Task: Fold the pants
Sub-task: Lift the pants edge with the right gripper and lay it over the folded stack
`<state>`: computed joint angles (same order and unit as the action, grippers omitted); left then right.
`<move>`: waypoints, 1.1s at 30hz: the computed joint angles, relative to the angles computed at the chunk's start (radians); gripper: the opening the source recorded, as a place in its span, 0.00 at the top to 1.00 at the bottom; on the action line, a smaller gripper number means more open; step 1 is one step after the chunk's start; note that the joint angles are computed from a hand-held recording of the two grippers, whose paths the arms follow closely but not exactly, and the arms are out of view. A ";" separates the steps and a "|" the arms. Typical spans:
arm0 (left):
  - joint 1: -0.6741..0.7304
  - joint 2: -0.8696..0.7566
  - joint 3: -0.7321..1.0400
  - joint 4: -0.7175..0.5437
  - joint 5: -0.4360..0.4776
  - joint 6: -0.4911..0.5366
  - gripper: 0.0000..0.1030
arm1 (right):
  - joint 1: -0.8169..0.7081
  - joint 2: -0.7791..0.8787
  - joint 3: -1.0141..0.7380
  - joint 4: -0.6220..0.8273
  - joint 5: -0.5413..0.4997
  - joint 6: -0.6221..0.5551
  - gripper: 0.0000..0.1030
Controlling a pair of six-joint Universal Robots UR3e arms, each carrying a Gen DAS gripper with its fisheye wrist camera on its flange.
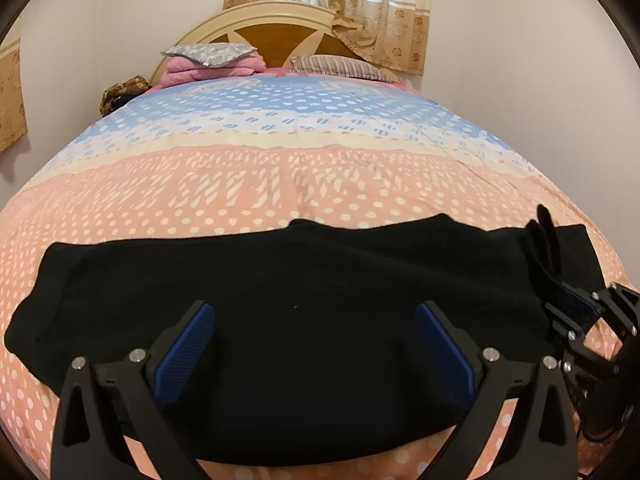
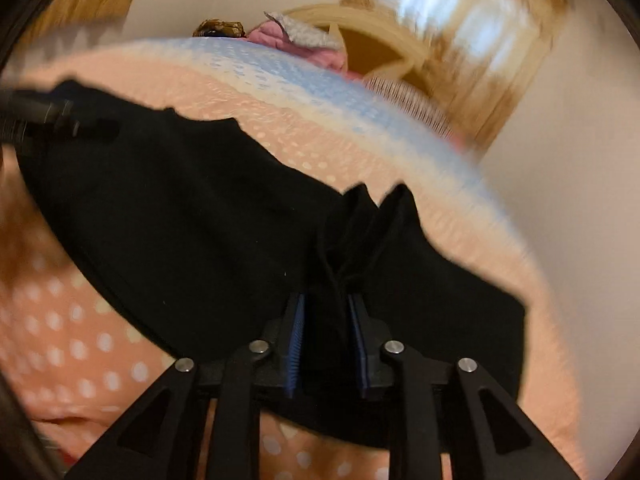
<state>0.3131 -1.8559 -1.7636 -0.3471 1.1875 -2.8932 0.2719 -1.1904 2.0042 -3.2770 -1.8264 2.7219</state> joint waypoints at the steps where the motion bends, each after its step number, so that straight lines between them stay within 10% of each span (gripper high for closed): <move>1: 0.003 -0.005 0.005 -0.007 -0.003 -0.004 0.00 | 0.011 0.003 0.008 -0.017 -0.019 -0.023 0.77; 3: 0.006 -0.012 0.011 -0.014 -0.009 -0.007 0.00 | -0.029 -0.079 0.064 0.020 0.077 -0.056 0.74; 7: -0.008 -0.026 0.026 -0.021 -0.005 -0.006 0.00 | -0.261 -0.354 0.150 0.352 0.540 -0.093 0.32; 13: -0.048 -0.031 0.041 -0.029 0.005 0.031 0.00 | -0.583 -0.449 0.129 0.535 1.005 0.048 0.34; 16: -0.077 -0.040 0.085 -0.041 0.019 0.047 0.00 | -0.596 -0.327 0.013 0.495 0.970 0.158 0.91; 26: -0.247 -0.287 0.462 -0.183 0.293 0.080 0.00 | -0.390 0.092 -0.325 0.488 0.776 0.279 0.90; 30: -0.184 -0.217 0.355 -0.136 0.199 0.049 0.00 | -0.448 -0.008 -0.293 0.479 0.855 0.309 0.89; 33: -0.127 -0.121 0.210 -0.066 0.126 0.030 0.00 | -0.422 -0.025 -0.322 0.503 0.907 0.271 0.59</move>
<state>0.1863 -1.9766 -1.5535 -0.4131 1.3138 -2.8630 -0.1506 -1.2154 1.6822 -2.7736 -0.9193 2.9925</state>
